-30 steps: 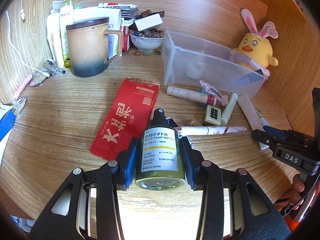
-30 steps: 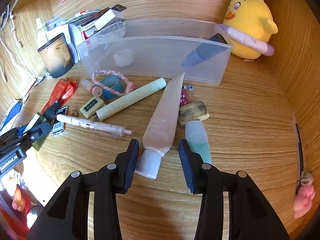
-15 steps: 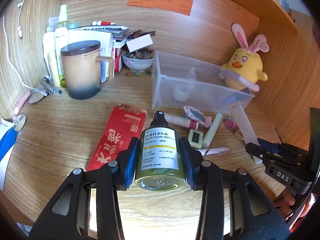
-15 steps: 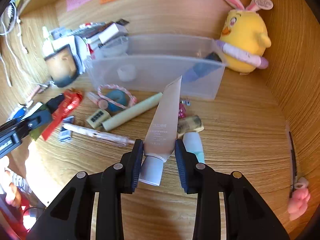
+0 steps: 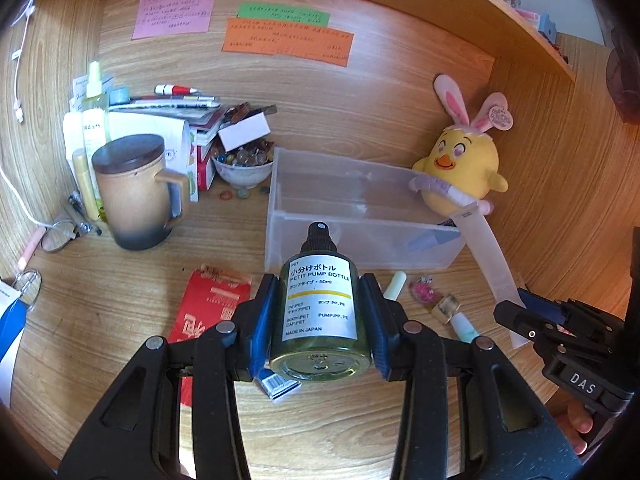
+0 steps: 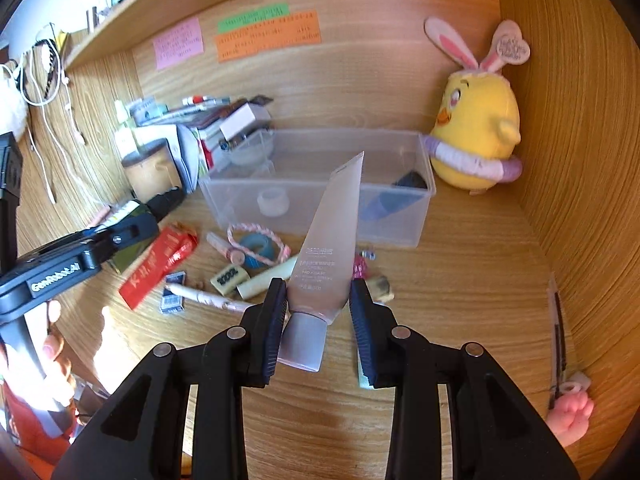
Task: Organize objects
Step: 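Carry green bottle with left tool while right tool carries beige tube over box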
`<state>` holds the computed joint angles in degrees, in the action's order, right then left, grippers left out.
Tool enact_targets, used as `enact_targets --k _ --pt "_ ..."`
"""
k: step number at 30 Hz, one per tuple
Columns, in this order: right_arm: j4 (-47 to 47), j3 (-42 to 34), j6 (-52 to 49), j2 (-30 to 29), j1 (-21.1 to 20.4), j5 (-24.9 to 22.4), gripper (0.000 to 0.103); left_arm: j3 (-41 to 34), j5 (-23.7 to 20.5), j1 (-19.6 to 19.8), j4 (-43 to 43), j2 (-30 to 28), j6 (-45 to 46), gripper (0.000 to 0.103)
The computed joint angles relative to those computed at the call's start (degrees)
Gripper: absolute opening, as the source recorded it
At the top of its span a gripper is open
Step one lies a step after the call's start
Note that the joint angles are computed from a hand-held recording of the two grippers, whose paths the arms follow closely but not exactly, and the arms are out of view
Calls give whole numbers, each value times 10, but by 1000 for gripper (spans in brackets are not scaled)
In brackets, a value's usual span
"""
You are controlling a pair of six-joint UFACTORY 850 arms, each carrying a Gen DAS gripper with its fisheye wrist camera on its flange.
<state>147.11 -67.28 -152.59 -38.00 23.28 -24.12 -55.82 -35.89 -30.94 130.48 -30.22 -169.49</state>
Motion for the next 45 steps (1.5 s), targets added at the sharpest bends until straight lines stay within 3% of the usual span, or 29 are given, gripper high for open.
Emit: enact_targets --k 15,30,38,45 --pt "-12 -61 14 -18 -7 -11 30 -69 16 12 8 -21 43 41" --pt "-54 -184 43 -82 -4 38 30 -165 83 48 -22 -66 107 41" --pt "-308 -280 307 -137 -9 75 30 -228 129 71 -98 -106 198 41" --pt "-465 -339 456 -172 -5 96 30 -278 191 92 -158 -142 262 41"
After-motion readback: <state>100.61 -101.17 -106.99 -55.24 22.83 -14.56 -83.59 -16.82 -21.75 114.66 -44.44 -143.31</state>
